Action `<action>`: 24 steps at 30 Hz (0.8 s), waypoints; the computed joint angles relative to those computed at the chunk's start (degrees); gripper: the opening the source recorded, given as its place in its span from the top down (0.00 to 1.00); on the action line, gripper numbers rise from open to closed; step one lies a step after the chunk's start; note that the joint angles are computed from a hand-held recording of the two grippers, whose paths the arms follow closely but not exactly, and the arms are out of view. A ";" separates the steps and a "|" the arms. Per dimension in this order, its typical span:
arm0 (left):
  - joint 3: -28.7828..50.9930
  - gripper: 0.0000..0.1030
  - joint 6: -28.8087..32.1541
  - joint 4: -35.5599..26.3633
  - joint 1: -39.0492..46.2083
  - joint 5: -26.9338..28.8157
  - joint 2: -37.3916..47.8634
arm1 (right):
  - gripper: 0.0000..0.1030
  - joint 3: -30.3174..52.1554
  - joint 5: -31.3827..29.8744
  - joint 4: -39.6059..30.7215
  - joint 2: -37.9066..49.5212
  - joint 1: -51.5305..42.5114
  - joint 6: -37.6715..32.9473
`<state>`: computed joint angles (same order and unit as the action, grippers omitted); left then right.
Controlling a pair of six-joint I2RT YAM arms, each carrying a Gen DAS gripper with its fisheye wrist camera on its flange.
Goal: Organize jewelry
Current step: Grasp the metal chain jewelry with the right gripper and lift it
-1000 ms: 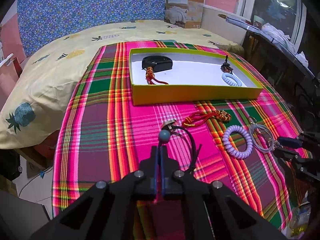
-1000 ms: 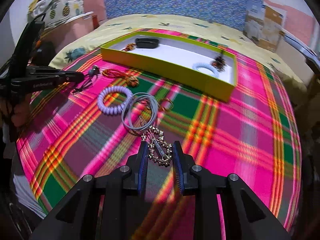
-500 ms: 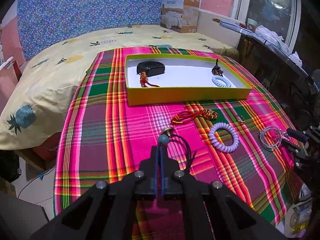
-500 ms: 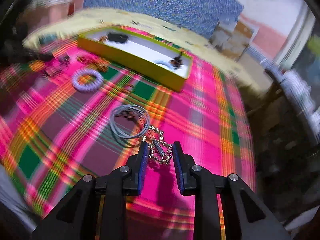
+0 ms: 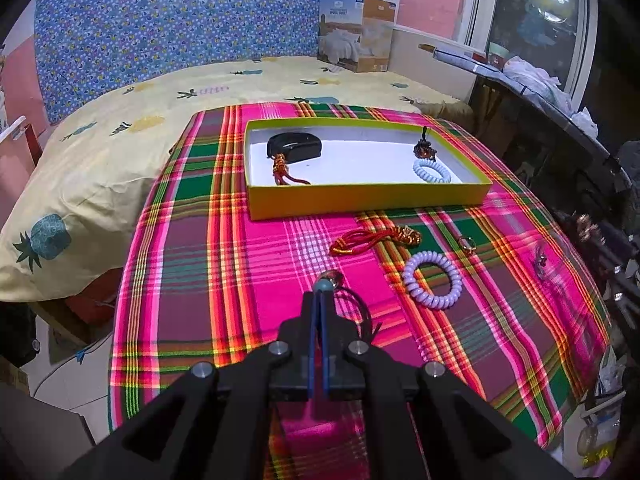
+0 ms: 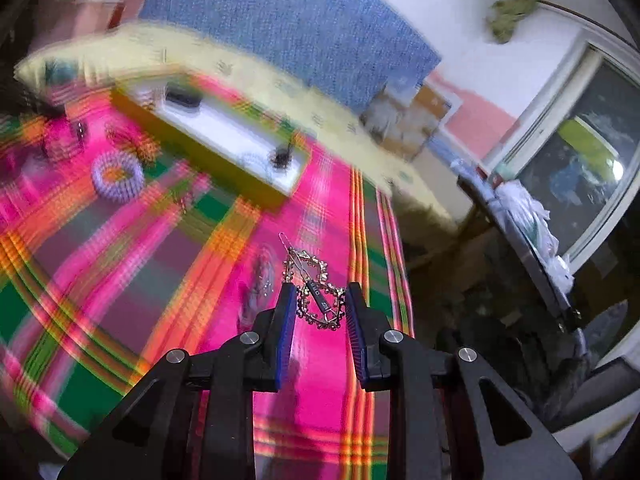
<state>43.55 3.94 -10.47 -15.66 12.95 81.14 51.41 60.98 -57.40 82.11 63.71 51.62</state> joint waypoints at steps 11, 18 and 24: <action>0.82 0.98 -0.12 -1.04 0.75 1.43 -0.92 | 0.75 0.49 -2.94 13.10 -0.76 -2.52 -9.51; 4.31 0.98 -0.44 -2.55 0.12 3.23 -0.50 | 0.75 -1.55 -9.88 23.50 -5.68 -6.87 -15.13; 8.34 0.98 0.43 -3.74 -0.86 4.63 0.52 | 0.75 -2.48 -17.95 31.93 -5.73 -13.04 -20.12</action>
